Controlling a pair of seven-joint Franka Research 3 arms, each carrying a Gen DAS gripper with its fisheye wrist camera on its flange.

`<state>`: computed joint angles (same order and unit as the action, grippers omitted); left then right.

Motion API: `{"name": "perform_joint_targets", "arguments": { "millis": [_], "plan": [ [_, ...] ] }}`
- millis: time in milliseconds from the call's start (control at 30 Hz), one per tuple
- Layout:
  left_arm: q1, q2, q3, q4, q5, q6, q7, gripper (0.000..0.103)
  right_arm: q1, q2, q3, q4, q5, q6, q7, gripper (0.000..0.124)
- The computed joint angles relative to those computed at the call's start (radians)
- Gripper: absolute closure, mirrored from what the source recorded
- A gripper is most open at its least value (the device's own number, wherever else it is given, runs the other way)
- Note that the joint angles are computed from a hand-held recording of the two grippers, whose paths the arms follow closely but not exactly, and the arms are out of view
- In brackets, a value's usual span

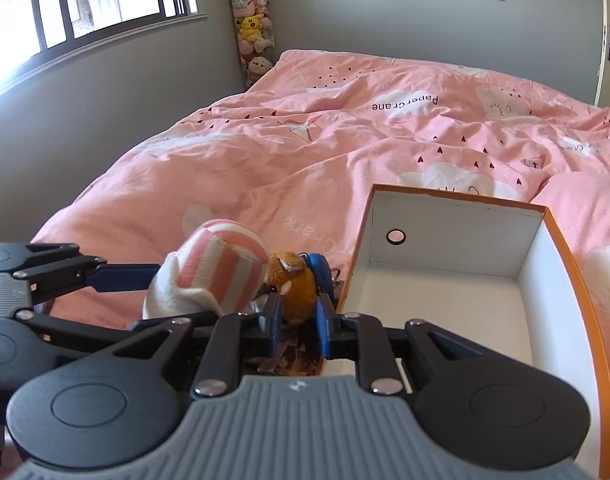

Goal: Organize objects
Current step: 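Grasp the red-panda plush in the blue sailor hat with the right gripper, then carry both plushes up and over the open orange box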

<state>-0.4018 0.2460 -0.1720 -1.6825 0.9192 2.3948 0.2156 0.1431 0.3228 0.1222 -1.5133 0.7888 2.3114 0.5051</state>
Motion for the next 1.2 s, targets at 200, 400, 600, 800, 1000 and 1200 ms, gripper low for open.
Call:
{"name": "perform_joint_targets", "arguments": {
  "millis": [200,400,600,800,1000,1200],
  "plan": [
    [0.043,-0.089,0.008,-0.09,0.012,0.042,-0.107,0.037,0.017,0.053,-0.002,0.08,-0.046,-0.097,0.161,0.095],
    [0.088,-0.126,-0.001,-0.131,0.029,0.018,-0.188,0.037,0.034,0.102,0.007,0.146,-0.072,-0.184,0.335,0.081],
    [0.123,-0.122,0.001,-0.159,0.023,0.053,-0.231,0.037,0.069,0.126,0.007,0.149,-0.109,-0.122,0.478,0.054],
    [0.143,-0.109,0.01,-0.167,0.005,0.081,-0.264,0.037,0.099,0.147,0.016,0.153,-0.155,0.0,0.526,0.049],
    [0.16,-0.1,0.021,-0.163,-0.011,0.106,-0.291,0.037,0.124,0.212,0.028,0.23,-0.215,0.05,0.539,0.047],
    [0.17,-0.079,0.029,-0.144,-0.04,0.116,-0.269,0.037,0.158,0.288,0.022,0.325,-0.317,0.06,0.524,0.045]
  ]
}}
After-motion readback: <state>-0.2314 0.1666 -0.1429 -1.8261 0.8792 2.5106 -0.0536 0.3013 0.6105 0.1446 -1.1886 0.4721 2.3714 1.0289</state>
